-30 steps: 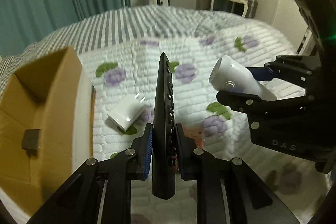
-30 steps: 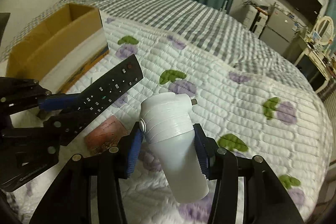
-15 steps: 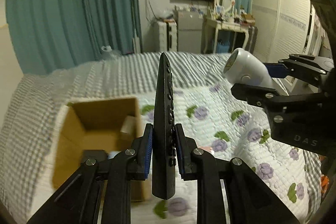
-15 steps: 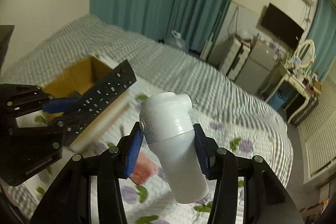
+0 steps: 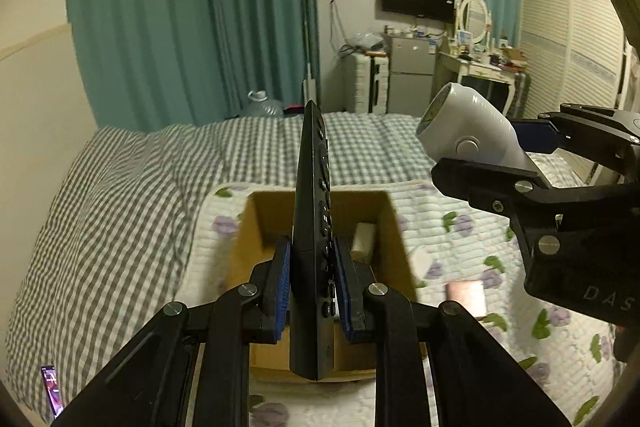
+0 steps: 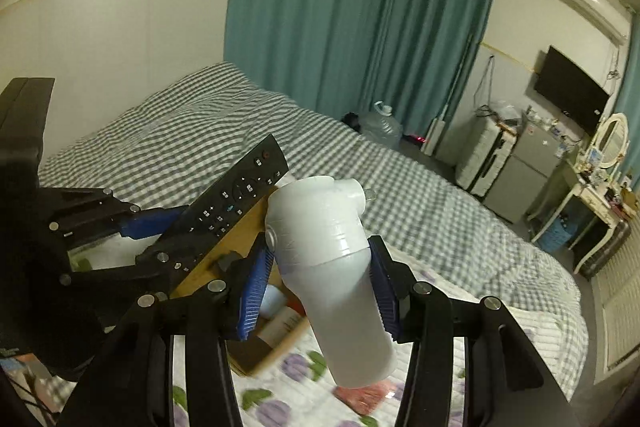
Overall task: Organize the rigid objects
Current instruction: 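Carry the remote and white bottle over the box and lower them inside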
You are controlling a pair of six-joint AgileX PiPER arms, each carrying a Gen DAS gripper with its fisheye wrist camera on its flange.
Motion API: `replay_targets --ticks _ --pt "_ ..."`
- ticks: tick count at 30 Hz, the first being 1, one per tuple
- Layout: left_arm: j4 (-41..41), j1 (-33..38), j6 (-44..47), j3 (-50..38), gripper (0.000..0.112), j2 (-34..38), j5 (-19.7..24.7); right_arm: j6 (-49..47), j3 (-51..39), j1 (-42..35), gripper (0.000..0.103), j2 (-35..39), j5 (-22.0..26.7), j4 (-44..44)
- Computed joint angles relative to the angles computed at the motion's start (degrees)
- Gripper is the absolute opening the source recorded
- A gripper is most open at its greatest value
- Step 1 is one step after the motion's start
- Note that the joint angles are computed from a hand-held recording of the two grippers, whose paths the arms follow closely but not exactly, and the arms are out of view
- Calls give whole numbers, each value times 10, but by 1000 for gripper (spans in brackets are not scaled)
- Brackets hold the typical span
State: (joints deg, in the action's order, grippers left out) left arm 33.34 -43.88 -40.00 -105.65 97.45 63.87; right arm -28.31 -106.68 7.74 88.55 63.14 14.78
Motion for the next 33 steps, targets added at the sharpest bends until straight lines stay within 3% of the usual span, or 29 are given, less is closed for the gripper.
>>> replay_targets --ticks 4,14,33 --pt "-19 35 8 44 20 -8 -30 42 -16 44 47 42 -13 -32" --pt "-76 91 39 75 20 35 -84 82 -11 61 47 128 -70 -65" --pt "-133 119 104 24 20 131 -78 106 -56 53 47 256 -97 -51"
